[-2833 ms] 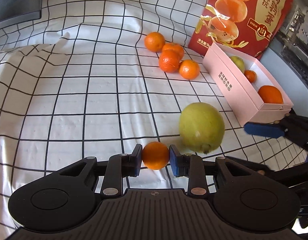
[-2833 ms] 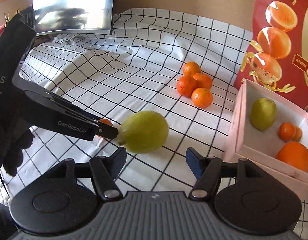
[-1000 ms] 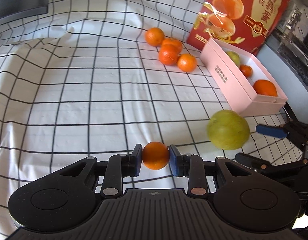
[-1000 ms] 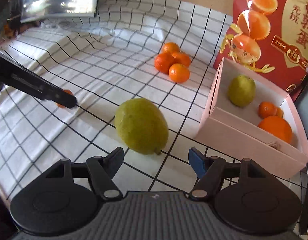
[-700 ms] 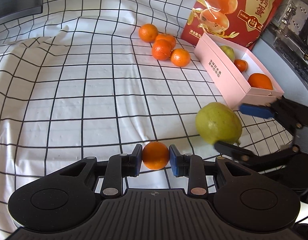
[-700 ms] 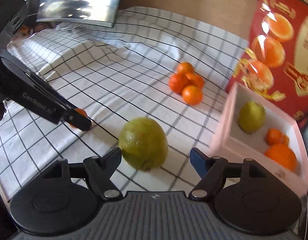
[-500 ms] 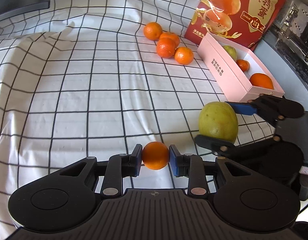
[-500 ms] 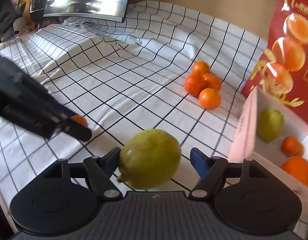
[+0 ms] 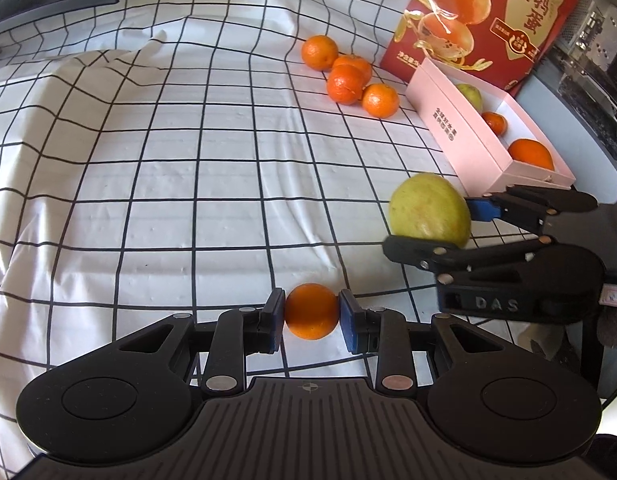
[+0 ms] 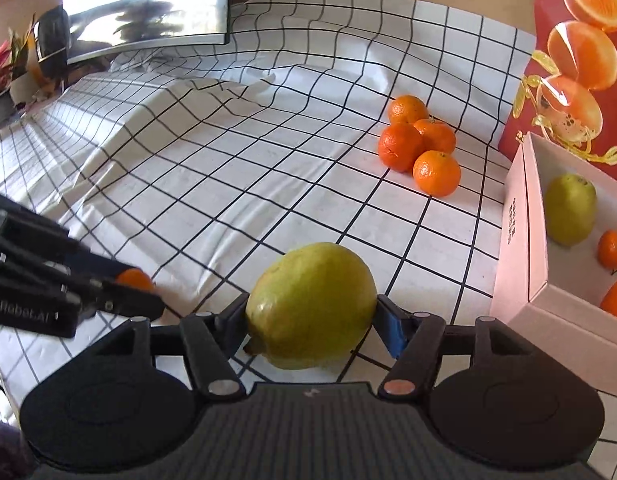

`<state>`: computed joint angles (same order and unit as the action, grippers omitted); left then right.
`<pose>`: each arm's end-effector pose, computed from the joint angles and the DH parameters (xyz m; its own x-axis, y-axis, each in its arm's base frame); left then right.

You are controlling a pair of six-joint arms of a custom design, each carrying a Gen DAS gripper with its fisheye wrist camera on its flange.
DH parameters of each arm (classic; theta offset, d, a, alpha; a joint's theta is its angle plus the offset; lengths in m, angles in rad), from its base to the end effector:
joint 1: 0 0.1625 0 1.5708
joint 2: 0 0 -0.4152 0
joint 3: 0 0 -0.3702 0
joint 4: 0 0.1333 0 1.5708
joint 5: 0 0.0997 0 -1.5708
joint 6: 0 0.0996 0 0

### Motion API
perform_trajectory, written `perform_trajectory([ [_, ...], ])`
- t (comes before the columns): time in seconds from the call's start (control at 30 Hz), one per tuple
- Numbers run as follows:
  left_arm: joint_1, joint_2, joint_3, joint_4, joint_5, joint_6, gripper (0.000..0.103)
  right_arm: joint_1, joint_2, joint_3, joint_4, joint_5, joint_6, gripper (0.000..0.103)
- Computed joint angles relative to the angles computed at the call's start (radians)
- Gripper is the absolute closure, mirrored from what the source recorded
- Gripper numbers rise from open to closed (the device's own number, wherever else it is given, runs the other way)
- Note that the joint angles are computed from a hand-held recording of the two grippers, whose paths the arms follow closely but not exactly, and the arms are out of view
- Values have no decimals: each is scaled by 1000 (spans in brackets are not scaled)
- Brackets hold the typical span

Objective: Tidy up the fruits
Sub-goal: 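Carry the pear into the pink box and open the right gripper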

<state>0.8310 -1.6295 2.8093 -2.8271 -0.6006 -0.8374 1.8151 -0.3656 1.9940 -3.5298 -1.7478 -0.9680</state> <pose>0.0105 -0.3081 0.1862 -0.8072 -0.3233 -0.4939 0.1083 0.7414 -0.6623 0.2315 -0.4499 -0.1190 -0.3609 -0.8596 0.3618 -0.9279 0.3699 -0.0468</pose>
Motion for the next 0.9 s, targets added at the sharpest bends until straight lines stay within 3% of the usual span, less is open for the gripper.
perform_trajectory([
  [0.23,0,-17,-6,19,-11,44,70,7,2,-19,44,-13,149,36],
  [0.47,13,4,-11,-33,-21,113,70,21,1,-9,32,-45,154,38],
  [0.7,48,114,-37,-206,-61,252,70,0,-69,72,-2,-60,126,38],
  [0.9,99,273,-124,-414,-149,432,70,-28,-184,161,-59,-71,137,38],
])
